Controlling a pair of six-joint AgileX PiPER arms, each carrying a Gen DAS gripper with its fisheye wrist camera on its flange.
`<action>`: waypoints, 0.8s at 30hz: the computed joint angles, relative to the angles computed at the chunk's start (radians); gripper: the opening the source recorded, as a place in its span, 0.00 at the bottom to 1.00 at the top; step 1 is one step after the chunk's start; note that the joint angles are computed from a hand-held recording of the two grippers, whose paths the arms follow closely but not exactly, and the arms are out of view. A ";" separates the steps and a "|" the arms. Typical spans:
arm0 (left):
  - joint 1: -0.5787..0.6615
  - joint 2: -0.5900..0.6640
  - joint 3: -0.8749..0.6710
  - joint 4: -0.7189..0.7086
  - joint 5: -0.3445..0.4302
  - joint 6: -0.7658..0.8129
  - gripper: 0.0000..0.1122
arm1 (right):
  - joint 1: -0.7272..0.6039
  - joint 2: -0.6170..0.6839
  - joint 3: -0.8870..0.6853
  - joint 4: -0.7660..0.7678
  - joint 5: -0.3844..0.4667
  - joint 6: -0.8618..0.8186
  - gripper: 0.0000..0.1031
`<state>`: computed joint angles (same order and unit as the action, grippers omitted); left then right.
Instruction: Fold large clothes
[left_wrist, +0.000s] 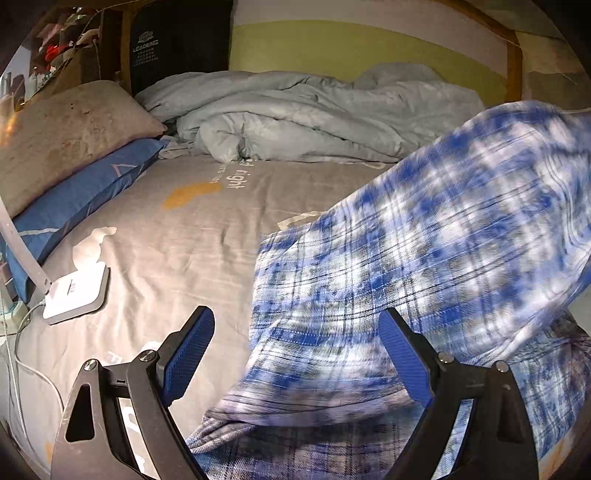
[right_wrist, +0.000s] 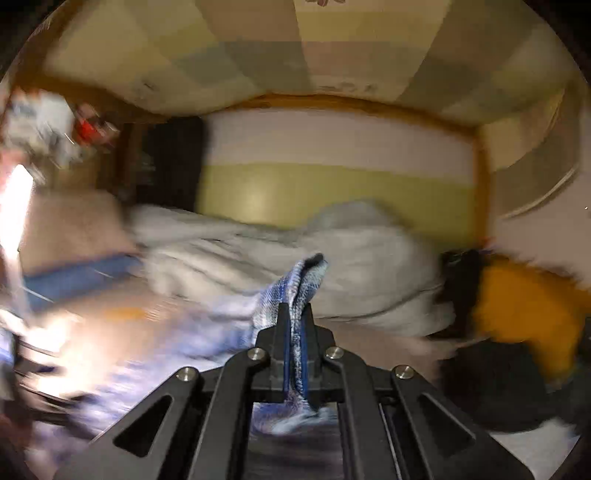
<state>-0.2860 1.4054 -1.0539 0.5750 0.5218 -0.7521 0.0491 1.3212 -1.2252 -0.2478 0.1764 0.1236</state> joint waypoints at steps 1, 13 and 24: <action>0.003 0.006 -0.005 -0.010 0.004 0.006 0.80 | -0.007 0.087 -0.075 -0.034 0.100 0.034 0.03; 0.052 0.015 -0.023 -0.136 0.007 0.101 0.80 | -0.203 0.434 -0.203 0.187 0.330 -0.068 0.25; -0.066 -0.134 0.055 0.075 -0.006 -0.078 0.80 | -0.315 -0.049 0.219 0.775 0.238 -0.664 0.80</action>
